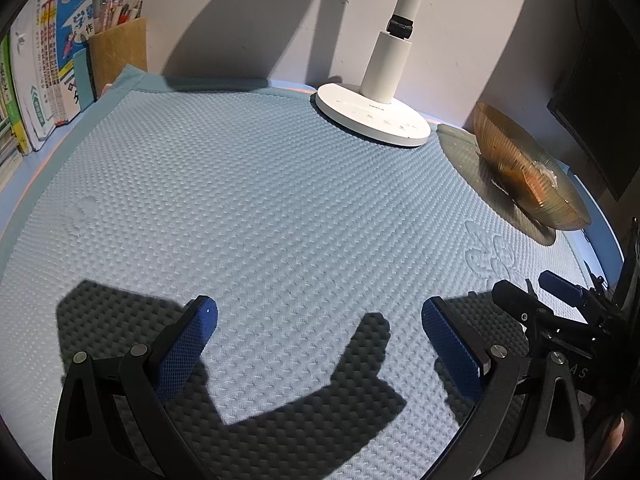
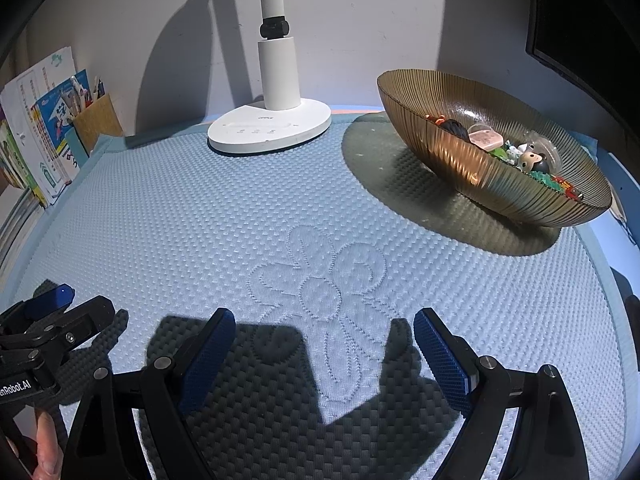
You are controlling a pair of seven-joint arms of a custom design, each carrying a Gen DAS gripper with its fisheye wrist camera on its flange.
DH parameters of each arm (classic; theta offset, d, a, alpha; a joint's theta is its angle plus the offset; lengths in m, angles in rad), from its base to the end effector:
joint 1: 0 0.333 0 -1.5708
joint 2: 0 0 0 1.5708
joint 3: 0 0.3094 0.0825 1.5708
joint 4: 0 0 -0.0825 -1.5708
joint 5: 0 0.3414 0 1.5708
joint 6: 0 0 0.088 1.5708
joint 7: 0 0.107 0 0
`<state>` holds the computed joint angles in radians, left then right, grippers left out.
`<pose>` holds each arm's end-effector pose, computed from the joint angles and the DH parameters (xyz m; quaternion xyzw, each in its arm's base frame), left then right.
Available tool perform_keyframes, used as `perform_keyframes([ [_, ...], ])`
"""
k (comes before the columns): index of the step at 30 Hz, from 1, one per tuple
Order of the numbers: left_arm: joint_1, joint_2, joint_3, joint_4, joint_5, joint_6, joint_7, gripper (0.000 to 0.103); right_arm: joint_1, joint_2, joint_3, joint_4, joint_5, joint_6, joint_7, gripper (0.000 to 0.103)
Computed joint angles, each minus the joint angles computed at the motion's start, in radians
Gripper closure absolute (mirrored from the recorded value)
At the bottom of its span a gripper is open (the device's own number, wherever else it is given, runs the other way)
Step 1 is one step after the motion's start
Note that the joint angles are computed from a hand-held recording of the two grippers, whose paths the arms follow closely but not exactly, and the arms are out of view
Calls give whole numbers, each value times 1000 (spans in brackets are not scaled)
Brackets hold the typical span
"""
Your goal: Organize rigid objects
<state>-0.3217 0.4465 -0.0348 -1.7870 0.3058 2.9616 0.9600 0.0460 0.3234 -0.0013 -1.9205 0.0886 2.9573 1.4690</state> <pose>0.6153 -0.2472 0.4081 -0.6541 0.6652 -0.3154 0.1741 0.6309 0.0224 0.4283 -0.6839 0.6404 -0.2381 0.2560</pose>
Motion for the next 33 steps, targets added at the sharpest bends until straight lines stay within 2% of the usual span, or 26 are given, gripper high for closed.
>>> perform_keyframes([
  [16,-3,2,3,2,0,-4,-2,1,5,0,-3,1,1,-3,2,13],
  [19,-3,8,0,15,-1,-28,4,1,2,0,1,0,3,-6,-2,13],
  [25,-63,21,53,58,103,-113,-61,1,-8,-2,13,0,19,-15,-24,13],
  [28,-73,34,56,90,151,-170,-88,1,-20,7,28,25,34,-63,-57,13],
  [30,-88,47,61,120,196,-224,-104,1,-8,16,16,47,24,-114,-57,10],
  [33,-63,48,37,122,209,-228,-114,1,3,18,5,53,15,-133,-46,5],
])
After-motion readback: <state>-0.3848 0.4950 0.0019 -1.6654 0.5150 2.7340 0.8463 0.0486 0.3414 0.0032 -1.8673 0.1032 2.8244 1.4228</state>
